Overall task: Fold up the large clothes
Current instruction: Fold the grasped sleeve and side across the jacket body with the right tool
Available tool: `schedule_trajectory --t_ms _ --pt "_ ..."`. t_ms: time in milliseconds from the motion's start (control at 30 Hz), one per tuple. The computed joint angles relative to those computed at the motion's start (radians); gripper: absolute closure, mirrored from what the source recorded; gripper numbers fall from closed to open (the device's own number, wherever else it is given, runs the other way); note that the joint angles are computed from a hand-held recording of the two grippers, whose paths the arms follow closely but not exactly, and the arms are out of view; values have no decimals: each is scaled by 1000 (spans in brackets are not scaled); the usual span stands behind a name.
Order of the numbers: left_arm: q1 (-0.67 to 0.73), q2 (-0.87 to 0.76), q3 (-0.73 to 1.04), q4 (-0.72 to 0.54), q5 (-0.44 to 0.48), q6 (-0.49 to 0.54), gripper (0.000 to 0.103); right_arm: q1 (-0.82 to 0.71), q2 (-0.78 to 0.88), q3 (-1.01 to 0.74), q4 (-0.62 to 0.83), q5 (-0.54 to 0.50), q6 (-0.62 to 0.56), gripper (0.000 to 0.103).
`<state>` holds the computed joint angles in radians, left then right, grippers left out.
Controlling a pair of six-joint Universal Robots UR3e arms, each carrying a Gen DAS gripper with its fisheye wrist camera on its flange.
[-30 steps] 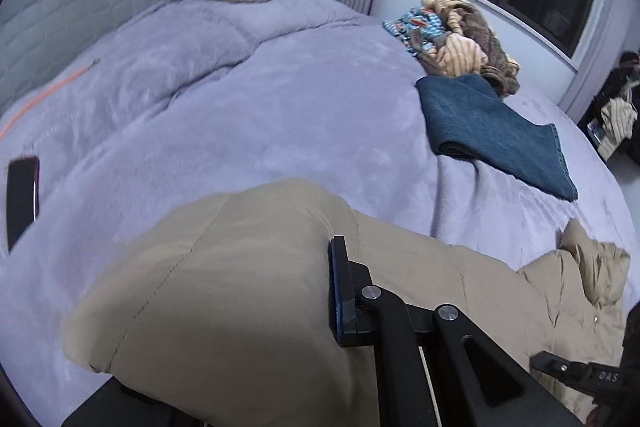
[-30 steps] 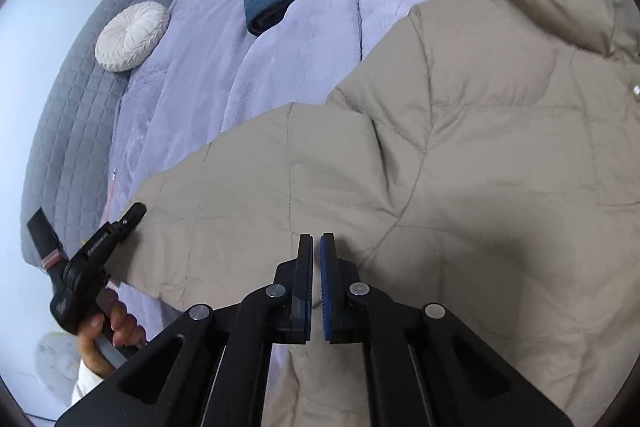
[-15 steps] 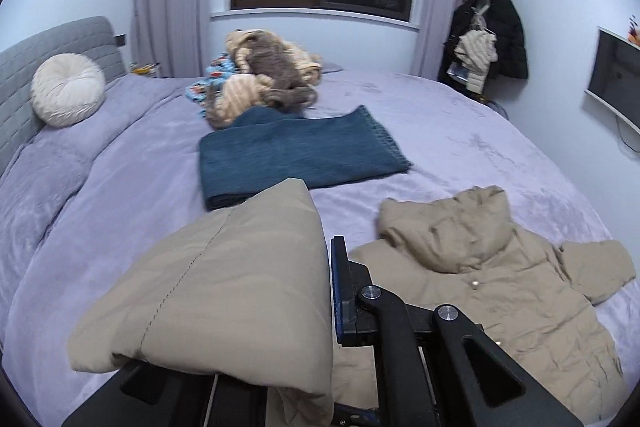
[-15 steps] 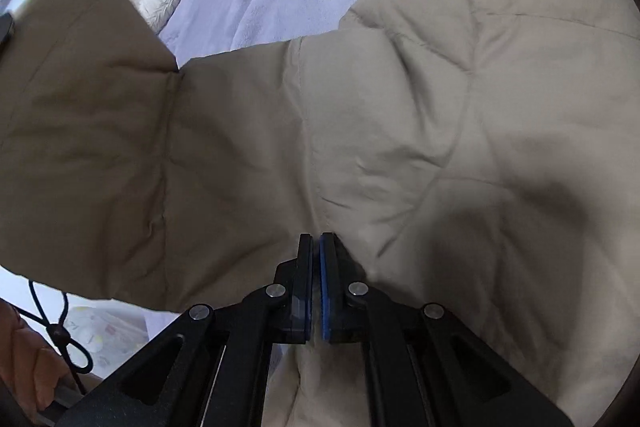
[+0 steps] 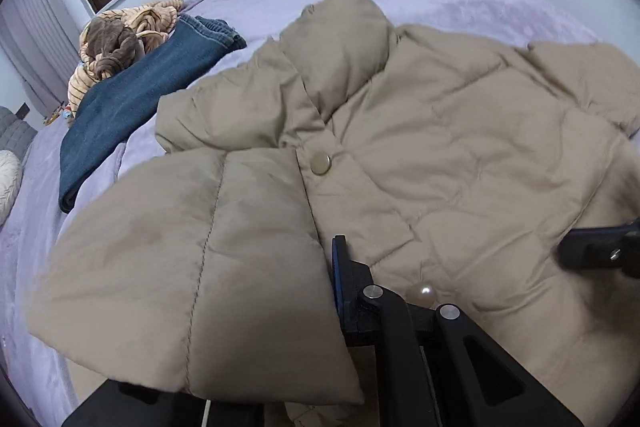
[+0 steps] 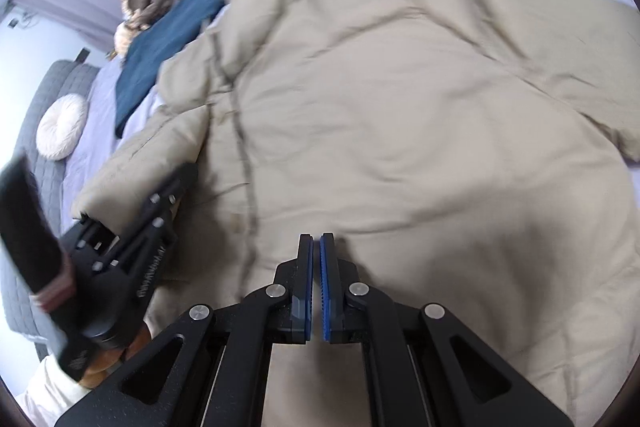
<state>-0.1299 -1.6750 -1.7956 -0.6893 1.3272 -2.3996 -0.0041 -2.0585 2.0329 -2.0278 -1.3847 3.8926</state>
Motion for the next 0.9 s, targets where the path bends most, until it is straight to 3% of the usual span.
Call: schedule_trajectory --t_ms 67,100,133,267,400,433,467,533,567,600,633,700,767,900 --pt "6 38 -53 23 -15 15 50 -34 -7 16 -14 26 -24 99" --pt "15 64 -81 29 -30 17 20 -75 -42 41 1 47 -63 99" --pt "25 89 -97 23 -49 18 3 -79 -35 40 -5 52 -69 99" --pt "97 183 -95 -98 -127 87 2 -175 -94 39 82 95 -174 99" --pt "306 292 -14 -398 -287 216 2 -195 -240 3 273 84 -274 98" --pt "367 312 8 -464 -313 243 2 -166 -217 -19 259 72 -281 98" --pt "429 320 32 -514 -330 260 2 -102 -153 -62 223 37 -269 90" --pt "519 265 113 -554 -316 234 2 20 -50 -142 172 -39 -254 48" --pt "559 210 168 -567 -293 190 2 88 0 -180 141 -85 -244 21" --pt "578 150 221 -564 -272 134 3 162 68 -226 98 -136 -244 18" --pt "603 92 269 -570 -257 78 11 247 162 -301 81 -199 -257 18" --pt "637 -50 404 -645 -239 -9 38 396 350 -467 104 -339 -281 18" --pt "645 -163 496 -707 -222 -53 41 504 525 -626 139 -448 -320 18" --pt "619 -179 388 -547 -165 -87 45 612 804 -877 171 -629 -427 18"
